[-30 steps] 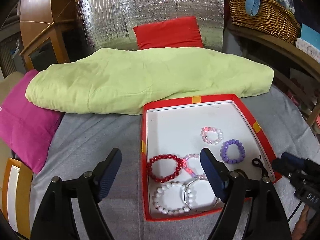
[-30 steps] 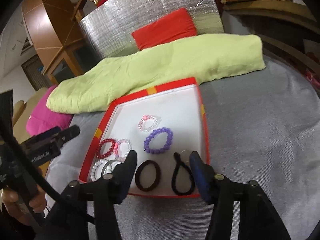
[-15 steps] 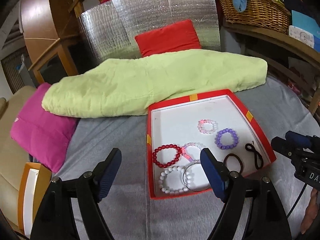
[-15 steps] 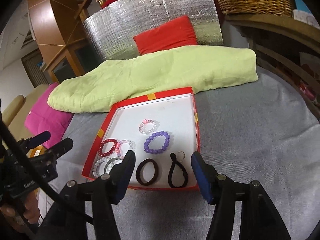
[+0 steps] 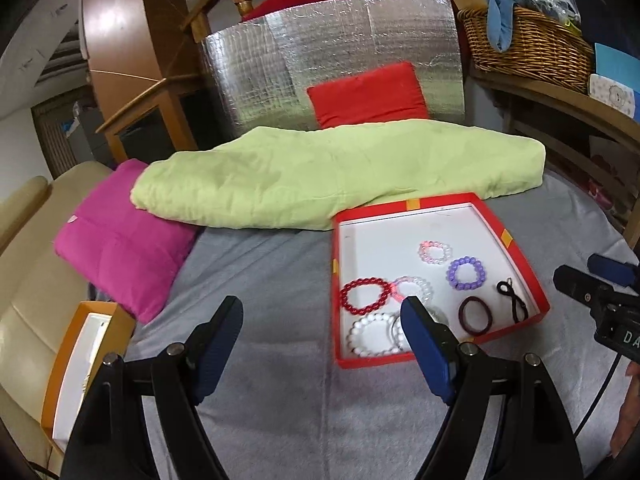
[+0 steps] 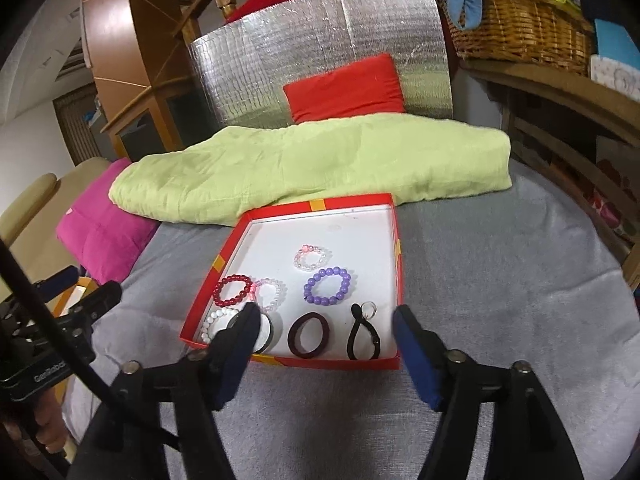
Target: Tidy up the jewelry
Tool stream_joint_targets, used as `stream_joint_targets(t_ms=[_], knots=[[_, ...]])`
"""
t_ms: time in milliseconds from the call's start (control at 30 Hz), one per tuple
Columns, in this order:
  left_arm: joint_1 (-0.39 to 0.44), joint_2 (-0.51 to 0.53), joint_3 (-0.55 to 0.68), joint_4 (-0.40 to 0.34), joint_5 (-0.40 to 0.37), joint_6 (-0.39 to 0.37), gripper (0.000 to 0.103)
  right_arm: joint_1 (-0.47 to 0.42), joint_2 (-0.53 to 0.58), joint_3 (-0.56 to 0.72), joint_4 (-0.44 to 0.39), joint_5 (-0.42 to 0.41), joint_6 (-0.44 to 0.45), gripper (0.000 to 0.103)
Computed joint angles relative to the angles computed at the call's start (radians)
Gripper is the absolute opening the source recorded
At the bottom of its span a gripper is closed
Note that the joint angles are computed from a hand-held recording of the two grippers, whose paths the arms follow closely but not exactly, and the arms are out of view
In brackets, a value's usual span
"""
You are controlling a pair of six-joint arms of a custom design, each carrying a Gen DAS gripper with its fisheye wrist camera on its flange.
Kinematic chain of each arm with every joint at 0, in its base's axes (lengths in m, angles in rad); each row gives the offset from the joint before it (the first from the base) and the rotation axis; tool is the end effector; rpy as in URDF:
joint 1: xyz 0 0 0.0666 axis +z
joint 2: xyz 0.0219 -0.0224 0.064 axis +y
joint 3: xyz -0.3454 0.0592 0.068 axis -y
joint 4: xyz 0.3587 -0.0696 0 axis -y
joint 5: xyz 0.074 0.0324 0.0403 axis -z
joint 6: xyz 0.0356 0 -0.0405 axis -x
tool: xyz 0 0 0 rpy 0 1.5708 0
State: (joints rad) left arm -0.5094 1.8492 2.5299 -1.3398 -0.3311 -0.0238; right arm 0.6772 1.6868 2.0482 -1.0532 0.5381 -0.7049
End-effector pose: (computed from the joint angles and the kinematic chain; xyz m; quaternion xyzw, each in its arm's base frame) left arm 0.4821 -0.2565 0.6037 0.1633 0.8734 0.0392 0.4570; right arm 0.4367 0.3272 0.5258 0.1252 0.8708 0.0761 0.4694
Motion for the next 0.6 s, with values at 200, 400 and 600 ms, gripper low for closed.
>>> stream_joint_targets(t_ms=[200, 400, 600], knots=[[0.01, -0.132, -0.202, 0.058, 0.01, 0.036, 0.082, 0.028, 0.009, 0.03, -0.058, 0.034, -0.017, 0.076], [0.018, -0.225, -0.343, 0.101, 0.011, 0.054, 0.082, 0.082, -0.008, 0.024, -0.148, 0.16, -0.037, 0.079], [0.029, -0.308, -0.457, 0.164, 0.027, 0.069, 0.082, 0.136, -0.05, -0.022, -0.225, 0.231, -0.124, 0.079]])
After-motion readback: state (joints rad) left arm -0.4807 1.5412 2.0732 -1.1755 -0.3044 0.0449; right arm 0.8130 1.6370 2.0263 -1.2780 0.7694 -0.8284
